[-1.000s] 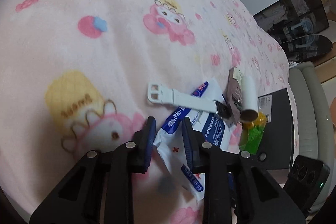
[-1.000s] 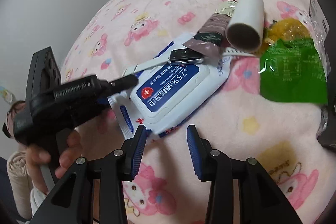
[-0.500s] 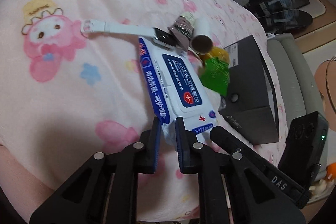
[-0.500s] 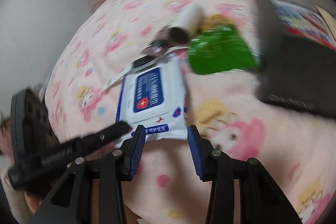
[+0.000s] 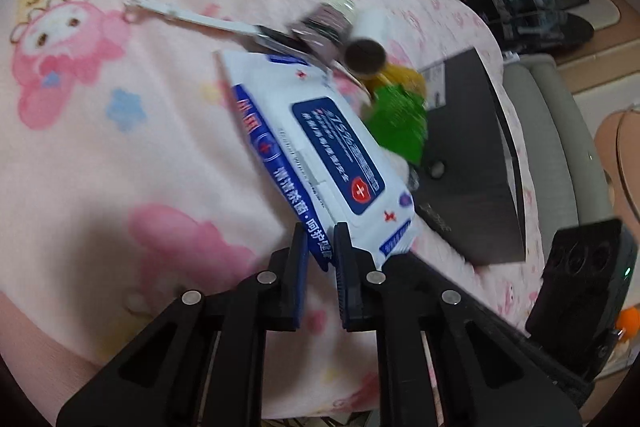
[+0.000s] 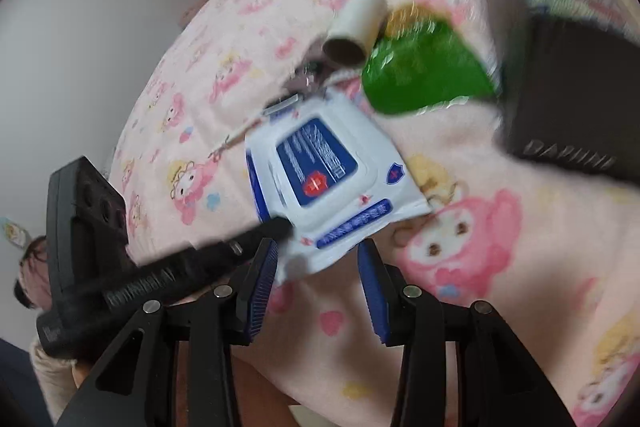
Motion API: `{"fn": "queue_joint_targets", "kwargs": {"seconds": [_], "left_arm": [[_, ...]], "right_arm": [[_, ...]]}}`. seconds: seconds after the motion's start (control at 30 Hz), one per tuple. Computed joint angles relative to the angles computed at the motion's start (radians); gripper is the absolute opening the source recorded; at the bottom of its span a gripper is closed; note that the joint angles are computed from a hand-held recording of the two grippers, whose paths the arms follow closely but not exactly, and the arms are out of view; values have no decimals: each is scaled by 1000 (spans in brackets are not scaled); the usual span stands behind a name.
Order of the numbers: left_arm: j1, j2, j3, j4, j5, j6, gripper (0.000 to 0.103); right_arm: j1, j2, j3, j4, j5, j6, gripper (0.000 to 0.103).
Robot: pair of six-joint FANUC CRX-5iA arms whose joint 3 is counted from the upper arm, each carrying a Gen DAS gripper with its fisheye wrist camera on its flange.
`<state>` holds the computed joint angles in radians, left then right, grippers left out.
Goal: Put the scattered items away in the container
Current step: 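Lift the wet-wipes pack with the left gripper toward the black box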
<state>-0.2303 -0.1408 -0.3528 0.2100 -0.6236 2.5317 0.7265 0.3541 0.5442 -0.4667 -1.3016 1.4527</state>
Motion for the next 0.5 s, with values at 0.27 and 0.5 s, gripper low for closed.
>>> {"fn": "queue_joint_targets", "kwargs": {"seconds": [0.27, 0.5], "left_arm": [[-74, 62, 58, 34, -17, -59, 17], [-57, 7, 176, -309, -189, 134, 27]], "right_arm": [[-51, -64, -80, 50, 18, -43, 38], [-84, -98, -112, 36, 52, -45, 38]]}}
